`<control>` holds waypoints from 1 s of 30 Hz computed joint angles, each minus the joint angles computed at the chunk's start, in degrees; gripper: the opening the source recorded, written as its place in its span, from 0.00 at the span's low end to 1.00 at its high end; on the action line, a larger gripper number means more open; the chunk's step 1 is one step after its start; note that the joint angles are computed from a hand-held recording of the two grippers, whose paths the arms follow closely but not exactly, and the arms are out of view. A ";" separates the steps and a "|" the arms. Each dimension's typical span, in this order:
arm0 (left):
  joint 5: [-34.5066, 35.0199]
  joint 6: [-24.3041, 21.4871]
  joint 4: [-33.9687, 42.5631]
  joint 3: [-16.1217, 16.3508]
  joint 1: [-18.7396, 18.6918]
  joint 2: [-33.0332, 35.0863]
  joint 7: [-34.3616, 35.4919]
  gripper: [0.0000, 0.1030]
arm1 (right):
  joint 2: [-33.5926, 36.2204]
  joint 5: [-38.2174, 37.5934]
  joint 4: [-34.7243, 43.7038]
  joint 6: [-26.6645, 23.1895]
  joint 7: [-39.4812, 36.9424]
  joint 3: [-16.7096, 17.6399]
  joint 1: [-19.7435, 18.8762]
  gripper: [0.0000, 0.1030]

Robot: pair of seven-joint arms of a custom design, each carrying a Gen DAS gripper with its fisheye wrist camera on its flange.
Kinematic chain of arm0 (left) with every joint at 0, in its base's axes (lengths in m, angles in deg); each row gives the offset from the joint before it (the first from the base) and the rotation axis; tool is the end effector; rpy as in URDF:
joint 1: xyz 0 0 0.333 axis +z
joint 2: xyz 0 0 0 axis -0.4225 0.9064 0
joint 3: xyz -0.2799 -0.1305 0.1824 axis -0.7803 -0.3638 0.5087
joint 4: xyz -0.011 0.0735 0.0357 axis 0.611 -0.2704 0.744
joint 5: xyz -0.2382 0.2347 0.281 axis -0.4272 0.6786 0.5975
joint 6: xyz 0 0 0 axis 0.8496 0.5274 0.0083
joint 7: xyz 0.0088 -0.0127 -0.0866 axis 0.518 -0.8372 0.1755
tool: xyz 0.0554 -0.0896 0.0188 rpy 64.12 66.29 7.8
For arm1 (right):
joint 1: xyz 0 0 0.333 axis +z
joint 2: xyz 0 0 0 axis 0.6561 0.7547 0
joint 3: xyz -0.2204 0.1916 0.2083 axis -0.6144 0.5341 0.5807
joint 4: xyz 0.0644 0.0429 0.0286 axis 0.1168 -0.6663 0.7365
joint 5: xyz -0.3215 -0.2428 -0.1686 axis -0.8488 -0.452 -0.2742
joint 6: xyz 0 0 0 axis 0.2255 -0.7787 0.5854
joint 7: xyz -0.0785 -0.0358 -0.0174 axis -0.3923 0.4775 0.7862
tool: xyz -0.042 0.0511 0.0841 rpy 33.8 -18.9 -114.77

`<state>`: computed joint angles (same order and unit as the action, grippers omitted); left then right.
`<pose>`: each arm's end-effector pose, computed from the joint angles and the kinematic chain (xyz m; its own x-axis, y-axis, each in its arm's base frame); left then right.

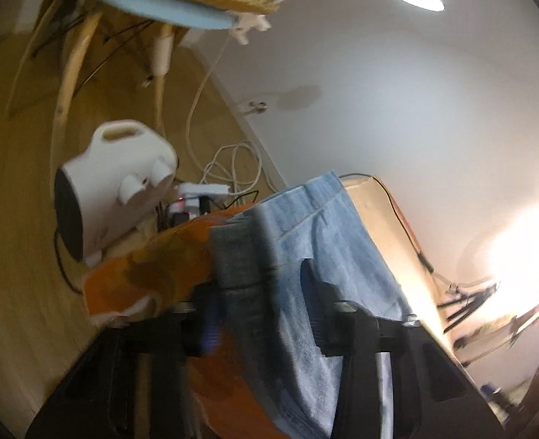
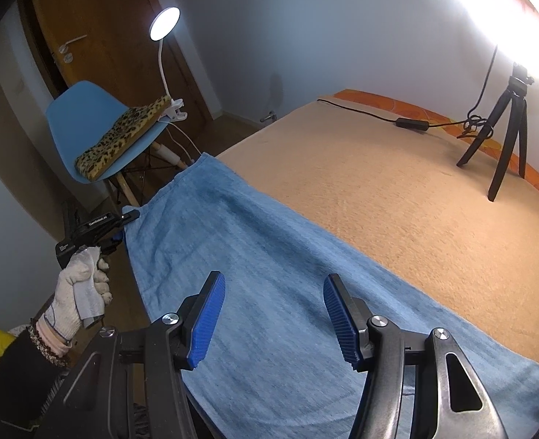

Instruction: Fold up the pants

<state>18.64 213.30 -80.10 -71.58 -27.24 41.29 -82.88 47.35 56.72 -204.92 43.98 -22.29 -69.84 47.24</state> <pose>0.4241 -0.1691 0.4117 0.5420 -0.5809 0.6073 -0.3000 -0.8088 -0.5058 0.5751 0.0305 0.5190 0.6712 -0.7018 -0.2387 -0.6704 -0.4372 -0.5996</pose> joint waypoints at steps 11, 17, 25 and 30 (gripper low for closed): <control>1.77 -5.61 4.68 -3.29 -3.34 -0.64 13.94 0.12 | 2.16 -0.51 3.95 -2.39 3.69 1.17 0.98 0.59; 2.10 -4.81 8.19 -3.88 -5.67 2.75 20.06 0.12 | 8.54 1.22 12.81 -9.64 8.08 3.69 1.16 0.67; 2.03 -3.23 11.22 -3.62 -7.40 5.99 24.79 0.12 | 22.56 -0.34 27.63 -16.94 18.42 9.95 2.61 0.71; 3.73 -1.73 12.84 -3.38 -8.07 7.74 24.85 0.12 | 29.58 -5.62 33.89 -16.35 25.66 12.99 4.51 0.72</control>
